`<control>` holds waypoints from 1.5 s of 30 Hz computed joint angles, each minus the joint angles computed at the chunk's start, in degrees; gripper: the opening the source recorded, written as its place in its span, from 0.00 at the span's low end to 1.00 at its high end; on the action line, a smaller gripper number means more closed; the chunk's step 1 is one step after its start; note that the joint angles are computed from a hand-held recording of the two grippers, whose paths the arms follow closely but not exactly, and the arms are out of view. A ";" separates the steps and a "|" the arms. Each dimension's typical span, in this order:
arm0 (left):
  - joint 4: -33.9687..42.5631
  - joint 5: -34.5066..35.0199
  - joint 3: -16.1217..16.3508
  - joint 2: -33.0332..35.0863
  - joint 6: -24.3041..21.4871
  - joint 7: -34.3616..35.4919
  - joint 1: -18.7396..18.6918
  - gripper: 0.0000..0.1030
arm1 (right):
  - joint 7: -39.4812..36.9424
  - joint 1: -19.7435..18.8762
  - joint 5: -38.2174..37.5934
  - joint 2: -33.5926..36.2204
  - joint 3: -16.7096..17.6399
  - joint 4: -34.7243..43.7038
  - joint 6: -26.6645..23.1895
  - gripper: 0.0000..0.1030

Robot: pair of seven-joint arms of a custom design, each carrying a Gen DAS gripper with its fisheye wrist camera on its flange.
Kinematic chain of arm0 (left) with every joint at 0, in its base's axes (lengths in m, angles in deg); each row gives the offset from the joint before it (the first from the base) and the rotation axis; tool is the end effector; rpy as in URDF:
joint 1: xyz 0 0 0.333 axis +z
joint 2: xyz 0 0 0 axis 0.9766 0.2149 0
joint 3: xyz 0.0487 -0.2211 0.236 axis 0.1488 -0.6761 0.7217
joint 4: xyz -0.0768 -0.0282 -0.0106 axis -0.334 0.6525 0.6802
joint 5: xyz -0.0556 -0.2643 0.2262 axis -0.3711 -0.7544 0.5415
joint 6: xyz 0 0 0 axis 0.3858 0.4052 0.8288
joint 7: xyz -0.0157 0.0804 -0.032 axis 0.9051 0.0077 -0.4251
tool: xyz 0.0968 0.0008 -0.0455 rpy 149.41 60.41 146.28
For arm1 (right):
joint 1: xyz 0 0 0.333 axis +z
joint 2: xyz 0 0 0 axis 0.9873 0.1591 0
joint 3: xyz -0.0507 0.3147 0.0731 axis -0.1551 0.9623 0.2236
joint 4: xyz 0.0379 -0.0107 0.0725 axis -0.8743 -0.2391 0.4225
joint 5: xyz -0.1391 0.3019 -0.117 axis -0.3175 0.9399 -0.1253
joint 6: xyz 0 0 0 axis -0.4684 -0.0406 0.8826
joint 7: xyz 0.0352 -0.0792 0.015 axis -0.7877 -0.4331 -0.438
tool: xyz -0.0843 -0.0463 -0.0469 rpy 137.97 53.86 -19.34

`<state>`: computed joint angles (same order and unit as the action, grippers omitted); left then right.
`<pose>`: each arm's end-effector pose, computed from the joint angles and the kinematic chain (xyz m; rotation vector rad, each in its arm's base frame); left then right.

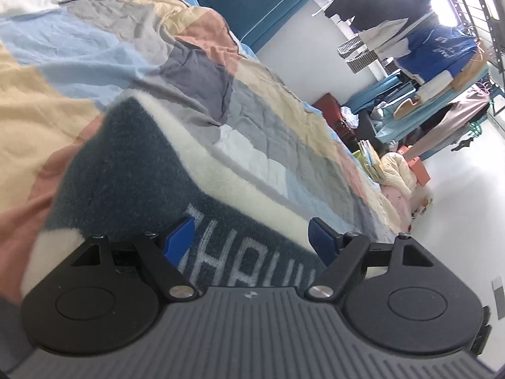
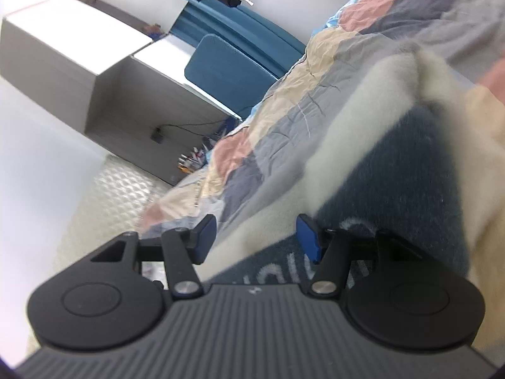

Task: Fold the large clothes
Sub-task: 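Press the lettered striped border flat with both grippers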

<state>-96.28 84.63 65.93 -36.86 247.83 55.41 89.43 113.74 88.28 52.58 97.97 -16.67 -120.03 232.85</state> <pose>0.5384 -0.0785 0.4638 -2.3961 1.0729 -1.3462 0.6360 0.1534 0.4526 -1.3137 1.4580 0.2201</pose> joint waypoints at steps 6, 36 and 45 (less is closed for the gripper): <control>6.81 -2.78 9.72 6.39 -1.88 9.60 -10.08 0.80 | -1.93 2.30 -6.81 7.10 1.10 8.55 6.72 0.56; 8.09 37.06 29.95 -1.49 -21.87 -12.90 -37.36 0.87 | -24.19 1.68 -7.13 4.02 9.44 3.52 25.39 0.58; 5.64 37.50 22.93 -2.82 -26.14 -11.19 -32.56 0.87 | -34.79 8.01 -1.33 0.74 4.77 -0.70 30.17 0.58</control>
